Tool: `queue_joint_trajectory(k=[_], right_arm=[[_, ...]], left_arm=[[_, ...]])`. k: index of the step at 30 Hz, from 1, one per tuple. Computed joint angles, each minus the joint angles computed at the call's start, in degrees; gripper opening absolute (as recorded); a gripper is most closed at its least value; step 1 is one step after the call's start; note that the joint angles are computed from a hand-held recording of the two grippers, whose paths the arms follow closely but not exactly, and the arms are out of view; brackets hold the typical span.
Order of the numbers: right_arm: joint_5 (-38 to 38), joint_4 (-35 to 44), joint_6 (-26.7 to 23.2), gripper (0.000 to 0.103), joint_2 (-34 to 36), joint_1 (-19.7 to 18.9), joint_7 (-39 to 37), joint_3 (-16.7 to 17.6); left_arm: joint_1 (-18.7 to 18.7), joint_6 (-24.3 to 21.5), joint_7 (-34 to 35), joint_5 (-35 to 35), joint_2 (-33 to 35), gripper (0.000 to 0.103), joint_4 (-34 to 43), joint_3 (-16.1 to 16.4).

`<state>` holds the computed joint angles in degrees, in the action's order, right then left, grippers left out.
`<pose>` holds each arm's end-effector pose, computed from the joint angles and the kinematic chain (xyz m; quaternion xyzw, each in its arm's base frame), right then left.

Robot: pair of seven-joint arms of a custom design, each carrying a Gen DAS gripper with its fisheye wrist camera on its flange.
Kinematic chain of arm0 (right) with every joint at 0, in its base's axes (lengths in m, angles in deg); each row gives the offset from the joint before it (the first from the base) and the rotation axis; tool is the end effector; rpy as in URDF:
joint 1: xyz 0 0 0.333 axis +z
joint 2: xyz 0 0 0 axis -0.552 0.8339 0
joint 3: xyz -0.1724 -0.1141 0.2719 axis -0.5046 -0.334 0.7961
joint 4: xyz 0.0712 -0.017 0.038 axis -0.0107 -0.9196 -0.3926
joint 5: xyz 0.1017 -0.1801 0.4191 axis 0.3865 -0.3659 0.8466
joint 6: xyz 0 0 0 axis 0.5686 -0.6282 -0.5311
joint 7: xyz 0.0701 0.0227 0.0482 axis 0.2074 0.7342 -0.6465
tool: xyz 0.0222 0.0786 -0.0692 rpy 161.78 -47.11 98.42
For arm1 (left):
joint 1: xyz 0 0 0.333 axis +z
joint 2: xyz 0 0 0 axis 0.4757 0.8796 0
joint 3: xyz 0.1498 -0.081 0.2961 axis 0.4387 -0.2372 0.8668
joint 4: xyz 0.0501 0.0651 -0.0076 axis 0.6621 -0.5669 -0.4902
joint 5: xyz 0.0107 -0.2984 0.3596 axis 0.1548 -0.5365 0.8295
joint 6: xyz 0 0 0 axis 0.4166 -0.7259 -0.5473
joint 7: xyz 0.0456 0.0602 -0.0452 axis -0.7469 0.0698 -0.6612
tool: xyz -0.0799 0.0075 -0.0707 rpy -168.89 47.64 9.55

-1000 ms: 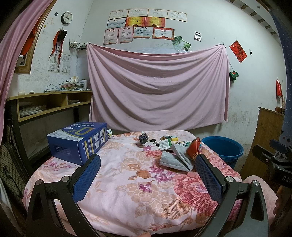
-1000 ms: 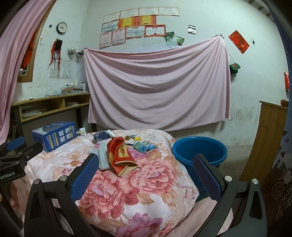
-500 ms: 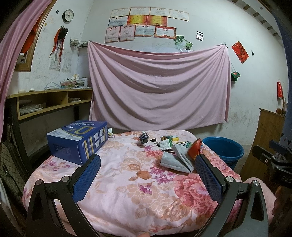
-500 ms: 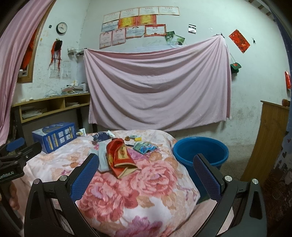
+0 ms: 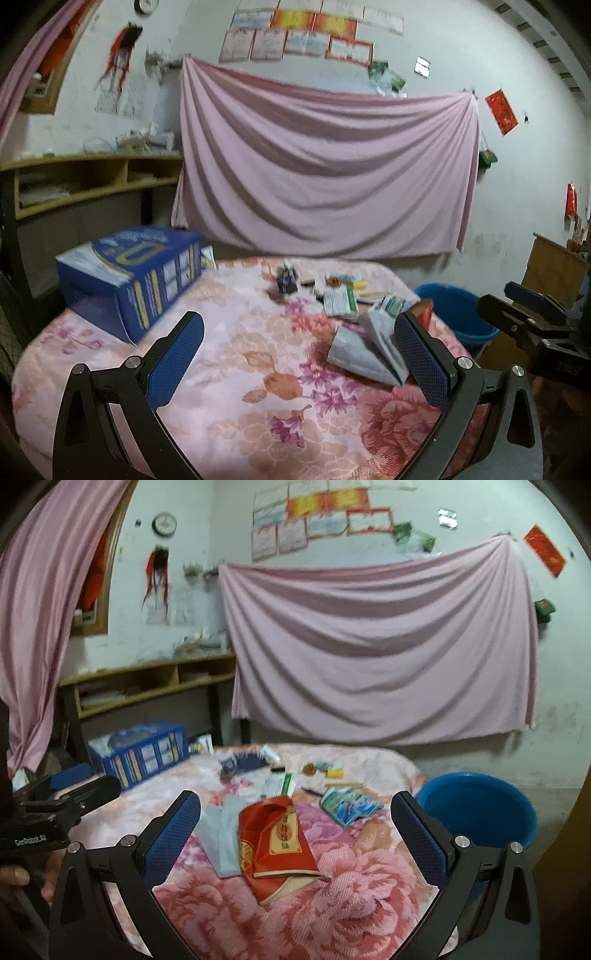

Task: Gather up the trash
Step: 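Reach the right tool to the red paper packet and close on it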

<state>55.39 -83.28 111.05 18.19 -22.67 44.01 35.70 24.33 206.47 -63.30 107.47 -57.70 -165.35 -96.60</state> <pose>0.5329 0.0237 0.4799 -0.7309 0.3891 -0.2499 0.5019 0.4388 -0.2300 0.4948 -0.6462 0.5051 -0.4233 0.3848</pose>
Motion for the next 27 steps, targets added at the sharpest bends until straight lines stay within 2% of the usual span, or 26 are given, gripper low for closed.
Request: queue_joint_trajectory(k=[4, 6, 8, 10, 12, 15, 18, 19, 22, 27], right_arm=[[-9.5, 1.53, -1.83, 0.103, 3.11, -0.64, 9.84, 0.14], [-13.53, 2.16, -3.15, 0.099, 4.35, -1.02, 13.94, 0.13], [-16.87, 2.78, -3.84, 0.097, 5.44, -1.39, 16.91, 0.21], [-19.51, 3.61, -4.64, 0.093, 6.55, -1.63, 18.99, 0.36], [-21.99, 4.75, -6.28, 0.09, 7.72, -1.92, 21.52, 0.4], [-24.39, 6.55, -9.25, 0.088, 9.4, -2.41, 24.31, 0.41], [-26.44, 7.98, -10.34, 0.086, 11.04, -2.73, 26.22, 1.02], [-27.72, 8.54, -11.1, 0.085, 11.69, -2.93, 27.36, 1.18], [-30.24, 9.53, -13.07, 0.064, 12.94, -3.51, 29.49, 1.48], [-30.74, 10.03, -15.14, 0.063, 13.62, -4.31, 30.21, 1.56]], left_arm=[[0.23, 4.05, 2.85, -3.26, 2.65, 0.099, 1.29, 1.54], [0.54, 6.16, 4.0, -3.87, 3.5, 0.096, 1.87, 1.91], [0.47, 7.34, 8.35, -7.14, 5.27, 0.09, 2.96, 2.25], [0.04, 8.39, 14.28, -12.07, 6.89, 0.077, 3.7, 2.92], [-0.04, 9.07, 19.21, -16.36, 8.44, 0.069, 4.37, 3.19], [0.28, 9.64, 24.26, -21.14, 10.21, 0.062, 5.02, 3.16], [-1.0, 10.43, 31.6, -29.15, 11.72, 0.057, 4.93, 4.55], [-1.85, 10.81, 34.51, -32.68, 12.16, 0.055, 4.77, 5.4], [-4.56, 12.59, 43.04, -42.92, 13.63, 0.053, 4.48, 8.27], [-13.5, 14.82, 59.82, -63.58, 15.74, 0.05, 3.9, 16.06]])
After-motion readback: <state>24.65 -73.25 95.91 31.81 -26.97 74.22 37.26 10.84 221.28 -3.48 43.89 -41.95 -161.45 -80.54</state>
